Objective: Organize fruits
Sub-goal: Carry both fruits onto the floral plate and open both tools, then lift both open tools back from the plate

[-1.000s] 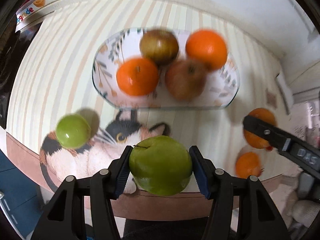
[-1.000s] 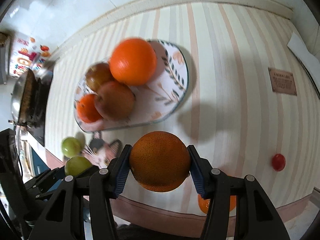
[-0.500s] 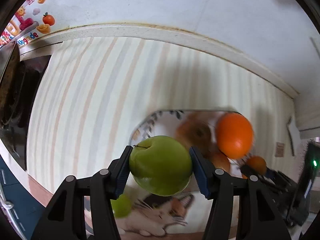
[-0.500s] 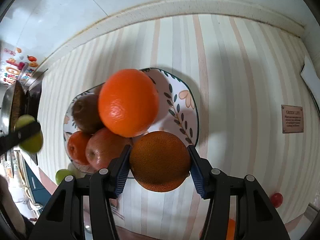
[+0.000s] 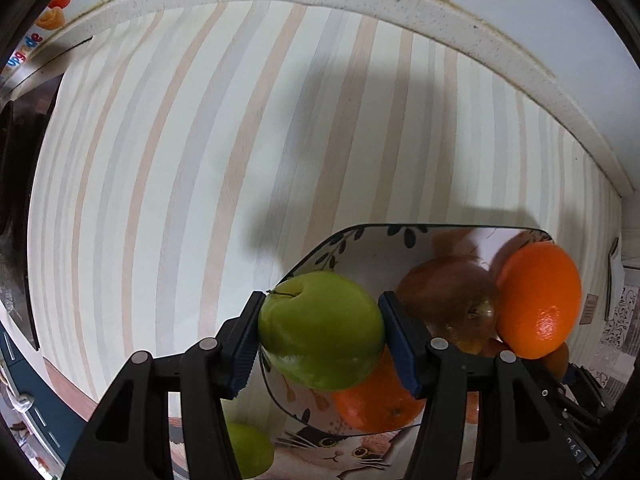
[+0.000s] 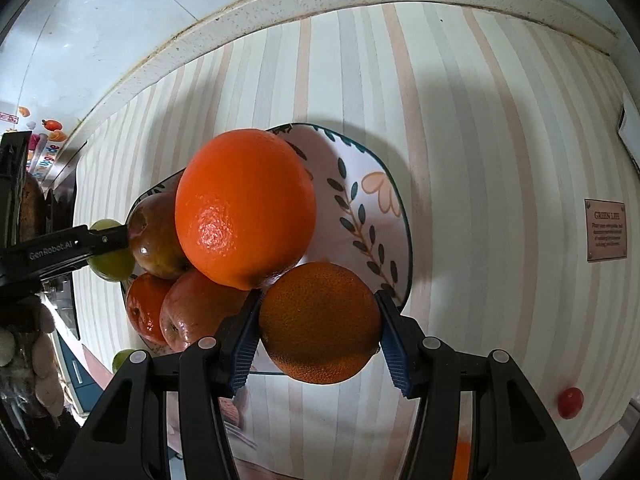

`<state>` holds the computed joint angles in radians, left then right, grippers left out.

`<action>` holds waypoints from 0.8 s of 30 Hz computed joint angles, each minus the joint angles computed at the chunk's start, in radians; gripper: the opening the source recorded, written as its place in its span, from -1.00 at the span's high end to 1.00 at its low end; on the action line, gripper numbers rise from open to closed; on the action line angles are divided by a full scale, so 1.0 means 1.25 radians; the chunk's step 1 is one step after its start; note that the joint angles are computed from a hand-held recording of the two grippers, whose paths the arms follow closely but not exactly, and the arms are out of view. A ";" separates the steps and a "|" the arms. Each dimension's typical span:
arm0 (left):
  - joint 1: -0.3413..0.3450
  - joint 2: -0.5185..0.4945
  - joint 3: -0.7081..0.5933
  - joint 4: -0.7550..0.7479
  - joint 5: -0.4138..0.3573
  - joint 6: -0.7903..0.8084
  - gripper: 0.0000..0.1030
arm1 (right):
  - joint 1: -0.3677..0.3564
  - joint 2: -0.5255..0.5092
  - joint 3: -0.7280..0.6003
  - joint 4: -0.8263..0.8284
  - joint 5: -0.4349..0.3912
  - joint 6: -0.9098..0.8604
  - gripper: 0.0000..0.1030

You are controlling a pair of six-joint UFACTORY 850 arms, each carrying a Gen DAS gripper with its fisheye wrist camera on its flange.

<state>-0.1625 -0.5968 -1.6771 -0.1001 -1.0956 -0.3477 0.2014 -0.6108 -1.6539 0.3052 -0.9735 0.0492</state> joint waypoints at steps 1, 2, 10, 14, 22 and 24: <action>-0.001 0.000 0.001 0.001 -0.003 -0.001 -0.07 | -0.002 -0.001 -0.001 0.004 -0.001 -0.002 -0.12; -0.003 -0.001 0.000 0.004 -0.002 -0.003 -0.07 | -0.001 -0.003 -0.003 0.004 -0.004 -0.005 -0.13; -0.004 0.025 0.012 0.007 0.023 -0.013 -0.59 | -0.009 -0.004 -0.013 0.010 -0.019 -0.005 -0.50; -0.012 0.056 0.028 0.020 0.031 -0.034 -0.65 | -0.010 0.008 -0.016 -0.004 -0.032 0.000 -0.73; -0.049 0.162 0.118 0.076 0.075 -0.094 -0.66 | 0.008 0.064 0.001 -0.075 -0.017 -0.001 -0.79; -0.062 0.182 0.135 0.096 0.088 -0.113 -0.65 | 0.015 0.090 0.019 -0.087 -0.005 -0.004 -0.79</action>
<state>-0.2397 -0.3696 -1.5086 0.0197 -0.9852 -0.4886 0.2196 -0.4985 -1.6299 0.1962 -0.9798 0.0439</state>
